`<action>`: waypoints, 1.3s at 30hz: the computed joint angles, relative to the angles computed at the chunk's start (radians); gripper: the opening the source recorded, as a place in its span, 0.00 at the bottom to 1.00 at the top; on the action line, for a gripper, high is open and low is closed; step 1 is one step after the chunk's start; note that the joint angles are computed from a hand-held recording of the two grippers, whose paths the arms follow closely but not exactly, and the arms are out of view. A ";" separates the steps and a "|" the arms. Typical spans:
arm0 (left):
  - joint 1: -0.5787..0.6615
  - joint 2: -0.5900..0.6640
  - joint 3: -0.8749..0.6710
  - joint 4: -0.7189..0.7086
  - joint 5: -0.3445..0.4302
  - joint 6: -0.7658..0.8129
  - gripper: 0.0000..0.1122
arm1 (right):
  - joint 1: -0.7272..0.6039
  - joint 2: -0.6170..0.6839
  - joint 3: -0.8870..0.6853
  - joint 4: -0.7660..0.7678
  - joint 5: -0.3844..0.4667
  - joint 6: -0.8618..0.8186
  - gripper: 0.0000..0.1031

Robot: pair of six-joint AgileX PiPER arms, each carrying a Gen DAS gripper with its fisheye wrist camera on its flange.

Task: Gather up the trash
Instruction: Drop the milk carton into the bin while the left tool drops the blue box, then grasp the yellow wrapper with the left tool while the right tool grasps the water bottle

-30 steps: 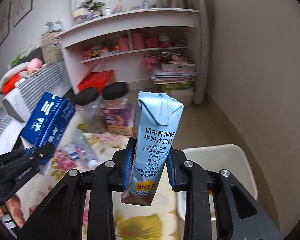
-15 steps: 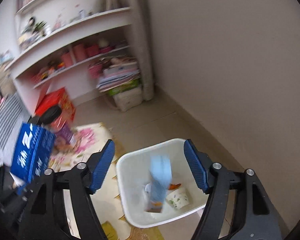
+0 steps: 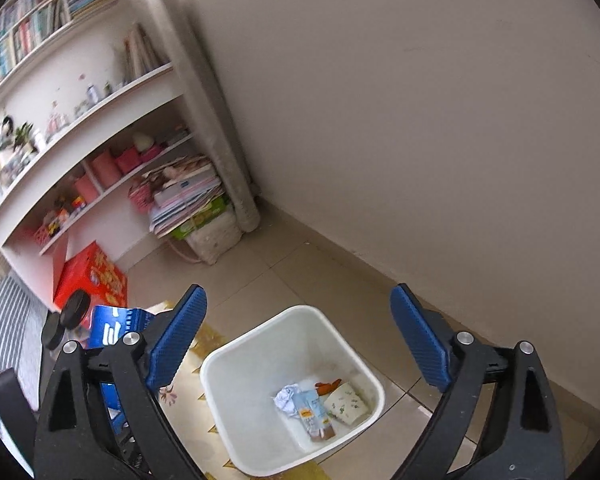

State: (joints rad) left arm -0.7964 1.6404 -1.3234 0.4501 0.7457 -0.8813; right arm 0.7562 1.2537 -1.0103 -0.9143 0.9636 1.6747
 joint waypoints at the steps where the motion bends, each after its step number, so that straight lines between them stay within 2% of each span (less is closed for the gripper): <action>1: 0.002 0.027 -0.032 -0.029 0.004 0.033 0.12 | -0.007 -0.010 0.007 -0.002 0.003 0.003 0.87; 3: -0.004 0.065 -0.083 -0.037 0.038 0.048 0.33 | -0.017 -0.021 0.013 -0.003 0.010 0.003 0.89; 4: -0.011 0.076 -0.098 -0.027 0.046 0.043 0.46 | -0.019 -0.025 0.016 -0.005 0.015 0.006 0.90; 9: -0.042 0.068 -0.090 0.043 0.064 0.009 0.50 | -0.001 -0.014 0.003 -0.033 0.060 0.010 0.93; 15: -0.052 0.011 -0.020 0.114 0.074 -0.039 0.60 | 0.063 0.041 -0.043 -0.070 0.138 0.003 0.93; 20: -0.038 -0.050 0.055 0.184 0.091 -0.089 0.70 | 0.101 0.104 -0.099 -0.063 0.158 -0.025 0.93; 26: 0.007 -0.133 0.157 0.241 0.099 -0.122 0.76 | 0.168 0.208 -0.194 -0.064 0.187 -0.065 0.93; 31: 0.073 -0.213 0.248 0.257 0.087 -0.104 0.76 | 0.211 0.314 -0.302 -0.050 0.193 -0.119 0.93; 39: 0.272 -0.338 0.391 0.194 0.032 0.023 0.78 | 0.282 0.501 -0.511 -0.015 0.210 -0.233 0.93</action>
State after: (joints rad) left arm -0.5245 1.3027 -0.9319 0.6437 0.7781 -0.8583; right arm 1.0384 1.7549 -1.5214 -0.9296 1.1738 1.4421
